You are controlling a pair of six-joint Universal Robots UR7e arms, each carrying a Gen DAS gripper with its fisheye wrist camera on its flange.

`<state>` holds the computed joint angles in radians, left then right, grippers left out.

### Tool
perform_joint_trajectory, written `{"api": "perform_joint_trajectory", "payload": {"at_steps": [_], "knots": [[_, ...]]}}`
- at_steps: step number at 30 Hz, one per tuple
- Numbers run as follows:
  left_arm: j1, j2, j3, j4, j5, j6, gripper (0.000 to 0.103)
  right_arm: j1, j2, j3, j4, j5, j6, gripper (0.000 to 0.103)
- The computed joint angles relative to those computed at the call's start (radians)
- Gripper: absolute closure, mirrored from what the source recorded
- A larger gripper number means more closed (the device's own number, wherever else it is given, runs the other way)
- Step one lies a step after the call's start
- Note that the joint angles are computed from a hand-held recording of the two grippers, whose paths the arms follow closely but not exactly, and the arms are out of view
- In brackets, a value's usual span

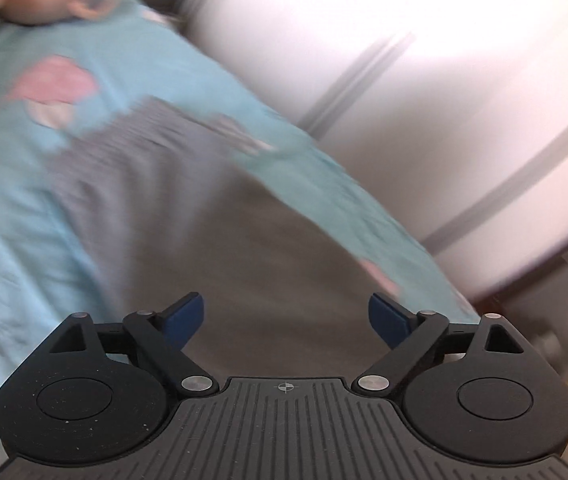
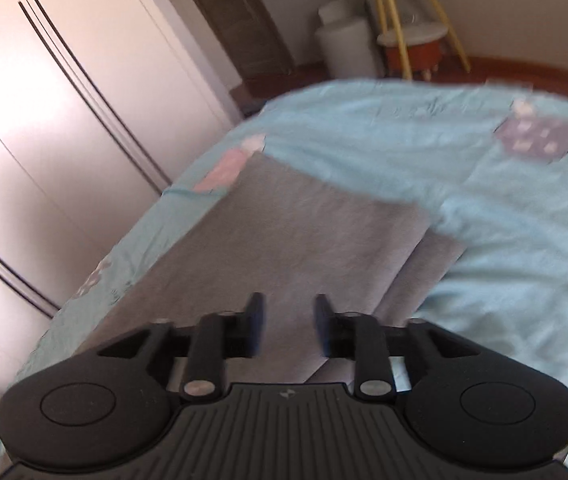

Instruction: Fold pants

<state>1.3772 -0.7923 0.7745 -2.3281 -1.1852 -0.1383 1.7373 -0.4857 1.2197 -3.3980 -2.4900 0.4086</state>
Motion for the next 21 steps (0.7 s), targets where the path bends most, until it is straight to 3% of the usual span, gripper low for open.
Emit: {"api": "perform_joint_trajectory", "payload": {"at_steps": [3,8,11,13,15,21], "knots": [[-0.026,0.008,0.035,0.058,-0.052,0.015,0.008,-0.008,-0.01,0.034,0.094,0.021,0.139,0.067],[-0.056,0.025,0.137,0.068,-0.084,0.029,0.008,-0.038,-0.037,0.104,0.089,0.143,0.267,0.067],[-0.067,0.02,0.232,-0.008,-0.027,0.118,0.008,-0.042,-0.042,0.107,0.104,0.162,0.279,0.066],[-0.071,0.031,0.227,0.012,0.014,0.152,0.008,-0.042,-0.038,0.099,0.107,0.166,0.257,0.069],[-0.061,0.05,0.189,0.037,-0.006,0.159,0.008,-0.036,-0.028,0.082,0.101,0.18,0.217,0.083],[-0.035,0.076,0.144,0.04,-0.039,0.079,0.007,-0.042,0.014,0.004,0.167,0.179,0.258,0.083]]}}
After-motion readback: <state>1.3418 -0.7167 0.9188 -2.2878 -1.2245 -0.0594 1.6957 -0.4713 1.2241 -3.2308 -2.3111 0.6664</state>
